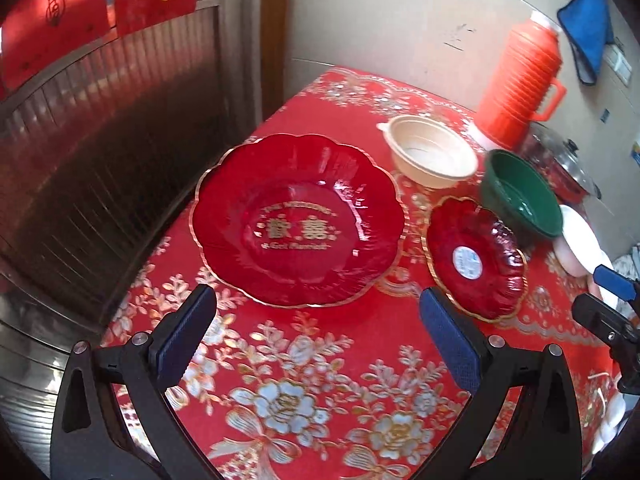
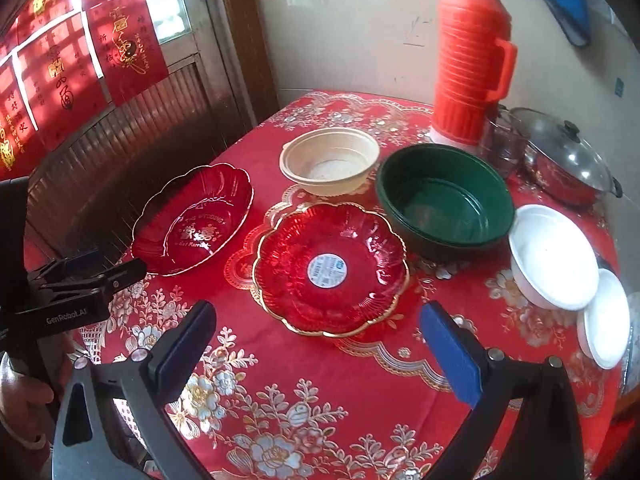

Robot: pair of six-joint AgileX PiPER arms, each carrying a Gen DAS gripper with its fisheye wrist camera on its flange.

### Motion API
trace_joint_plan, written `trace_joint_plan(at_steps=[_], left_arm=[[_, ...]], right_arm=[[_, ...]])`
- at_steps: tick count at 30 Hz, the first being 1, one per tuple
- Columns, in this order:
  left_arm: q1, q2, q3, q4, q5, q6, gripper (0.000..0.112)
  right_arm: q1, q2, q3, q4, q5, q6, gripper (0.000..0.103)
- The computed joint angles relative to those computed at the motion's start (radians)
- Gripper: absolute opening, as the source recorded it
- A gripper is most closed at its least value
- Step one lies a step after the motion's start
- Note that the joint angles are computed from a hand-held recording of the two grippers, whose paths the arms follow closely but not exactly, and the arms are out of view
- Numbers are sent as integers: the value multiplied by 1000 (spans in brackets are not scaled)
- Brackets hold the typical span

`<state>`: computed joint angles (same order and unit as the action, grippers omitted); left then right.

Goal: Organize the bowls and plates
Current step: 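Move the left tool to the rim of the large red 'THE WEDDING' plate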

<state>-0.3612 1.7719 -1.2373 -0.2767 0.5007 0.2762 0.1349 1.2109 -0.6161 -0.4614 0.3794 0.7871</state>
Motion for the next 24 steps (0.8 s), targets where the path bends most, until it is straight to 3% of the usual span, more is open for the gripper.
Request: trace_joint_plan(at_steps=[9, 24], left_arm=[[56, 118, -140, 11, 49, 7, 103], [100, 303, -373, 76, 141, -23, 103]], right_arm=[[34, 178, -143, -9, -30, -1, 102], [42, 409, -377, 30, -9, -34, 102]])
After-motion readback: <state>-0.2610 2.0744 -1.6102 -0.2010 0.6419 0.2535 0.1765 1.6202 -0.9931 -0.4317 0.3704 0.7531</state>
